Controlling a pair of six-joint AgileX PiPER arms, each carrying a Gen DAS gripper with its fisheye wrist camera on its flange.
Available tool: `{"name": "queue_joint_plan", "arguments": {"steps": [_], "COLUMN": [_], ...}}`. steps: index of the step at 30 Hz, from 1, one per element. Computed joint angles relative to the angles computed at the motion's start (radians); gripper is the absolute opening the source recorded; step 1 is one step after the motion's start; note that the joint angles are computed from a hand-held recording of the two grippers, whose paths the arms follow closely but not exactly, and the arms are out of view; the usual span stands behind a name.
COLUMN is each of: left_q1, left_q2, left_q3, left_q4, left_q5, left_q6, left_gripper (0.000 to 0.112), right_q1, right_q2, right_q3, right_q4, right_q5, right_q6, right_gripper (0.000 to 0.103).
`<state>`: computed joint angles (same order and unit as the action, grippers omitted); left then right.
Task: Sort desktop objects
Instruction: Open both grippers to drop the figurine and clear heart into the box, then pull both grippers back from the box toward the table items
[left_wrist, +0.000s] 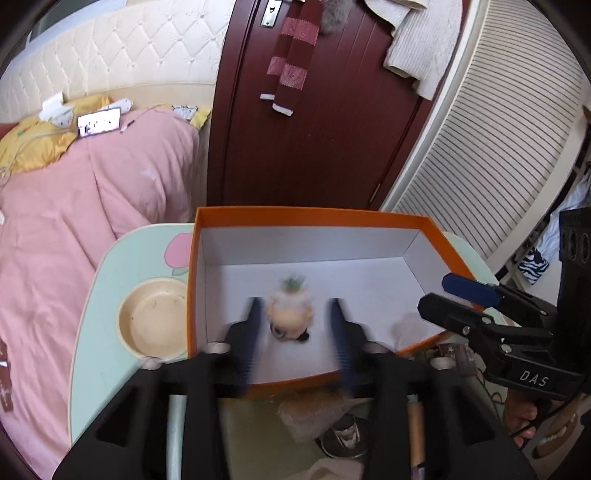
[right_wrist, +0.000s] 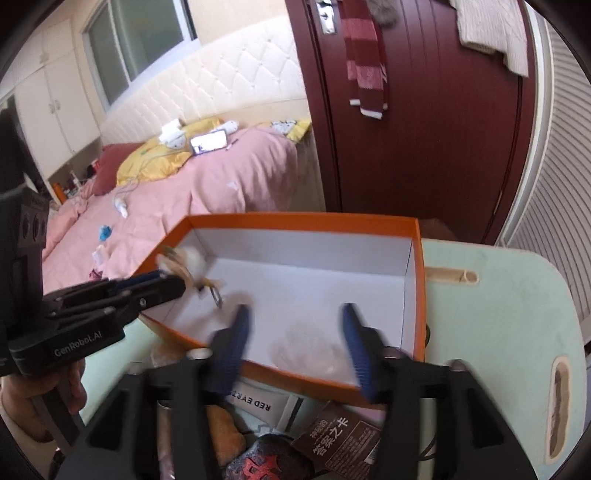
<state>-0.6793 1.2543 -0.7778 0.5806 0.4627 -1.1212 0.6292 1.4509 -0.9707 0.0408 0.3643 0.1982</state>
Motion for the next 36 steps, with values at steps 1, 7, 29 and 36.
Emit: {"name": "queue_joint_plan", "arguments": {"steps": [1,7,29,36], "left_q1": [-0.012,-0.057,-0.481,-0.727], "left_q2": [-0.005,-0.014,-0.282,-0.234], "left_q3": [0.003,0.008,0.062,0.134], "left_q4": [0.023,0.101,0.137,0.144], "left_q5": [0.002,0.033,0.498,0.602], "left_q6": [-0.026,-0.117,-0.399,-0.675], "left_gripper": [0.070,0.072,0.080,0.080], "right_q1": [0.007,0.040,0.172,0.276], "right_q2": [-0.003,-0.012,-0.357,-0.374], "right_q3": [0.005,0.021,0.231,0.315], "right_q4": [-0.031,-0.150,-0.376,-0.502], "right_q5": [-0.004,-0.009,0.149,0.280], "right_q6": [0.028,0.137,0.438,0.720], "right_gripper": [0.062,0.064,0.080,0.083]}}
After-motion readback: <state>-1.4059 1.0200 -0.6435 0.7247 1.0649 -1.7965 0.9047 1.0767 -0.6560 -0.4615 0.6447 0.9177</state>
